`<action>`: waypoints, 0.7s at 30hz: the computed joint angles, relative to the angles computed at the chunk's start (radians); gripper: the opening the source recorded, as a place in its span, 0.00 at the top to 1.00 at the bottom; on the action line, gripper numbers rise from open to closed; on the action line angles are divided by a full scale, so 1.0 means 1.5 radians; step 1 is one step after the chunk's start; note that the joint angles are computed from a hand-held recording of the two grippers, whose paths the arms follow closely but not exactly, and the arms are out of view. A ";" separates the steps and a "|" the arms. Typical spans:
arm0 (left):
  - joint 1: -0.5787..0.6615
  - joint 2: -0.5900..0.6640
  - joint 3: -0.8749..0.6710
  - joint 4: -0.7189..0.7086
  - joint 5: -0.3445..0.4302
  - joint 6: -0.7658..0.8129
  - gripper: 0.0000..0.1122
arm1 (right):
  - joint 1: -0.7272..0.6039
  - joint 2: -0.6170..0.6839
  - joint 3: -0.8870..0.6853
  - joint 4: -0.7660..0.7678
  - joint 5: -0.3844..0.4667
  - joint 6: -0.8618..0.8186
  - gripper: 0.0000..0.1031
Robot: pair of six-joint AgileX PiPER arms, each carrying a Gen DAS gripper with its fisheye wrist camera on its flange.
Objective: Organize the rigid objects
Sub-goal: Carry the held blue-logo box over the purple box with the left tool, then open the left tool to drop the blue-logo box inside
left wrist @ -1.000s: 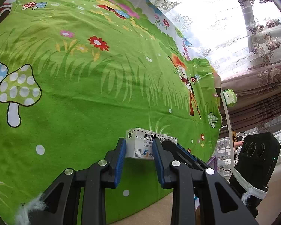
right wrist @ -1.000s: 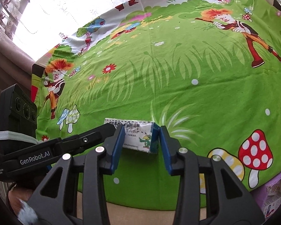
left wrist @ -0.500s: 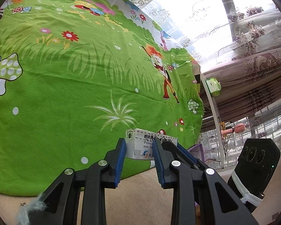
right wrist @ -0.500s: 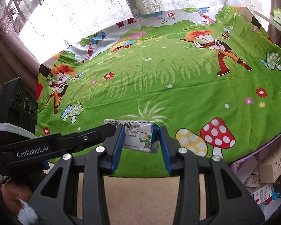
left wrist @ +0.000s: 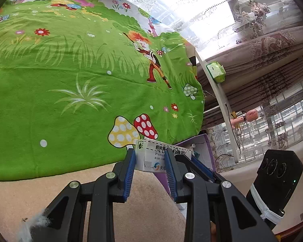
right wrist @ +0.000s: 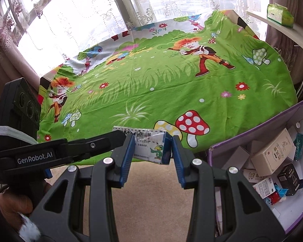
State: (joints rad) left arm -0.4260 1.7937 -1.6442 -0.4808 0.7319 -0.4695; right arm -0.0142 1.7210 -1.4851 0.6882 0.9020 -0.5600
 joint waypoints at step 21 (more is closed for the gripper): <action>-0.162 0.230 -0.393 0.089 0.197 -0.082 0.72 | -0.246 -0.064 0.111 0.046 0.072 -0.120 0.60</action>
State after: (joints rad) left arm -0.6689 2.1392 -2.2337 -0.3467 1.0274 -0.5932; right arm -0.3833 1.6250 -1.3193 0.7566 1.0104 -0.7405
